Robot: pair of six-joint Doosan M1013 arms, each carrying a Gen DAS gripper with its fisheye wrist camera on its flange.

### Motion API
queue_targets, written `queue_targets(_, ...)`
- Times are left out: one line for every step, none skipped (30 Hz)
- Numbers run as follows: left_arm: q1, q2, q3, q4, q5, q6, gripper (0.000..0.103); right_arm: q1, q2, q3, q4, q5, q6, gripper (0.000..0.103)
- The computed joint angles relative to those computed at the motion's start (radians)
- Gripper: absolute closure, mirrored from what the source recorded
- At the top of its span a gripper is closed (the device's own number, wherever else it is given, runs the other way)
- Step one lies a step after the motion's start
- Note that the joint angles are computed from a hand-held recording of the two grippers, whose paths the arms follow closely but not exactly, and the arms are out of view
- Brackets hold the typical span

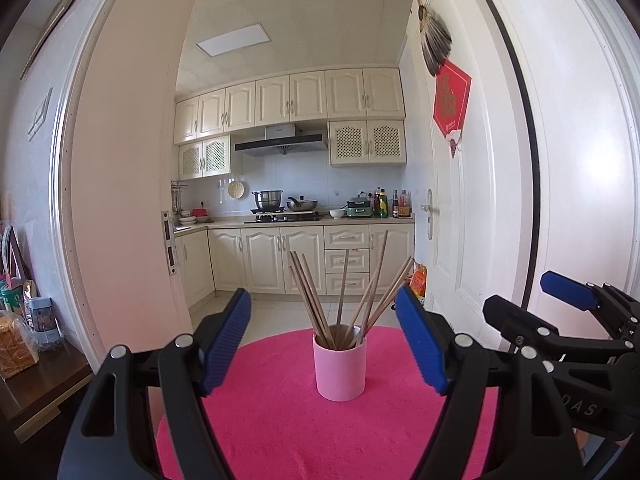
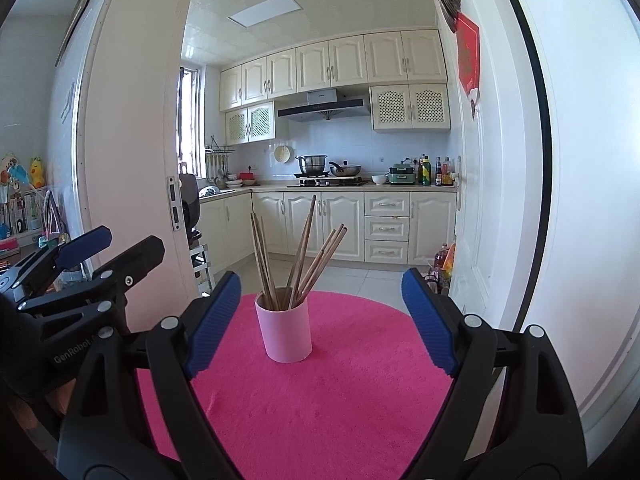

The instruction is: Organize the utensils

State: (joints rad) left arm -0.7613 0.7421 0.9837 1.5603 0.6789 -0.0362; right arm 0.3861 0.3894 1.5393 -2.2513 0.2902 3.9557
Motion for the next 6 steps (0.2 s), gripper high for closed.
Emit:
queue_targets(0.003, 0.005, -0.007, -0.015, -0.004, 0.01, 0.029, -0.001, 0.006, -0.006, 0.011, -0.007, -0.01, 0.021)
queue_targets(0.007, 0.011, -0.014, -0.031, -0.009, 0.02, 0.029, -0.003, 0.012, -0.013, 0.028, -0.014, -0.026, 0.021)
queue_targets(0.012, 0.017, -0.023, -0.055, -0.014, 0.038, 0.029, -0.005, 0.019, -0.021, 0.049, -0.023, -0.047, 0.02)
queue_targets(0.016, 0.023, -0.031, -0.079, -0.018, 0.054, 0.029, -0.007, 0.027, -0.031, 0.092, -0.037, -0.088, 0.019)
queue_targets(0.021, 0.031, -0.041, -0.11, -0.021, 0.077, 0.029, -0.009, 0.036, -0.043, 0.148, -0.052, -0.142, 0.018)
queue_targets(0.026, 0.04, -0.055, -0.15, -0.022, 0.109, 0.029, -0.012, 0.046, -0.056, 0.221, -0.071, -0.211, 0.017)
